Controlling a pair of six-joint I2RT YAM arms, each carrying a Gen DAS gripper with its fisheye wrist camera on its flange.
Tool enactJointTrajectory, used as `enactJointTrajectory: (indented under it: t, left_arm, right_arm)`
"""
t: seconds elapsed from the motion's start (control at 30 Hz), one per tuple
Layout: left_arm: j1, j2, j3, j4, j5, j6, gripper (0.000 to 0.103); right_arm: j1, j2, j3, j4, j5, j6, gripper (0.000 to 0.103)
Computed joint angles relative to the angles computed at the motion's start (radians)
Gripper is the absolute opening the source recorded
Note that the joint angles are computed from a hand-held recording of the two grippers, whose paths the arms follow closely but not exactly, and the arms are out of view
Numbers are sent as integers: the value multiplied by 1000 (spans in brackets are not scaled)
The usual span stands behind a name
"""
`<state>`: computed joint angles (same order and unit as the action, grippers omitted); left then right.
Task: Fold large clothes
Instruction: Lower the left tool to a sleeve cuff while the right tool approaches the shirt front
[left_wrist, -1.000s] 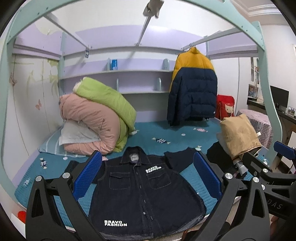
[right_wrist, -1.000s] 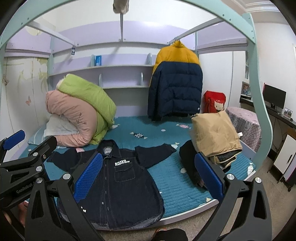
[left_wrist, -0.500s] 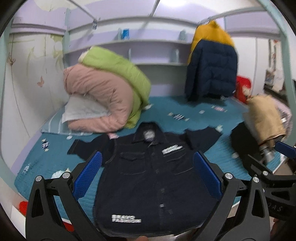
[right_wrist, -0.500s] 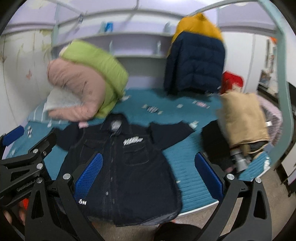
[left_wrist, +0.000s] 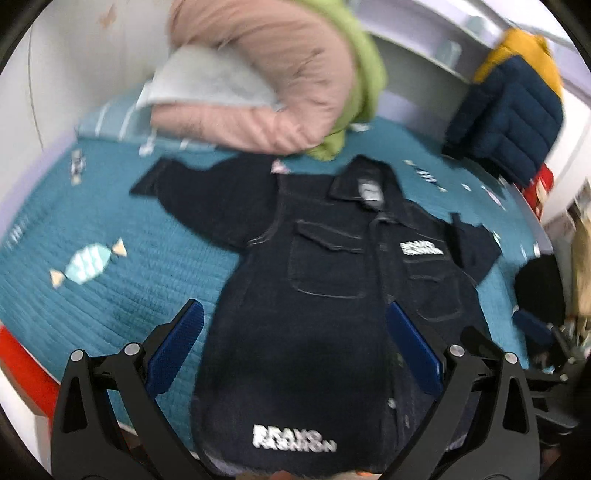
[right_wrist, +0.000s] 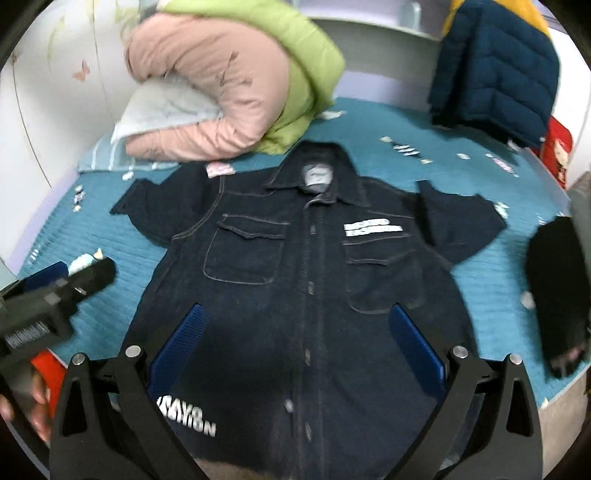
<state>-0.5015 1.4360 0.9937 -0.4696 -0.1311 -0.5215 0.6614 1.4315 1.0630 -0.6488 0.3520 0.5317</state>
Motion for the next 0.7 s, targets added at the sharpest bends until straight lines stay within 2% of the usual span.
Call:
enactJointTrajectory:
  t: [0.17, 0.27, 0.33, 0.47, 0.53, 0.63, 0.7]
  left_arm:
    - [324, 223, 51, 143, 182, 124, 98]
    - [458, 386, 174, 136, 200, 149, 98]
    - [542, 501, 270, 170, 237, 169, 98]
    - [647, 707, 499, 123, 259, 140, 98]
    - [666, 817, 643, 69, 248, 130, 98]
    - [688, 935, 793, 39, 309, 120, 98]
    - [692, 1017, 915, -35, 310, 108, 98]
  right_arm:
    - [-66, 226, 63, 166, -54, -38, 96]
    - [-90, 335, 116, 213, -64, -61, 96]
    - [-110, 395, 142, 242, -85, -71, 96]
    - [-136, 500, 195, 283, -80, -87, 96]
    - [-152, 548, 222, 307, -82, -93, 96]
    - [-161, 632, 296, 333, -75, -99, 96]
    - [-163, 674, 342, 343, -76, -106, 96]
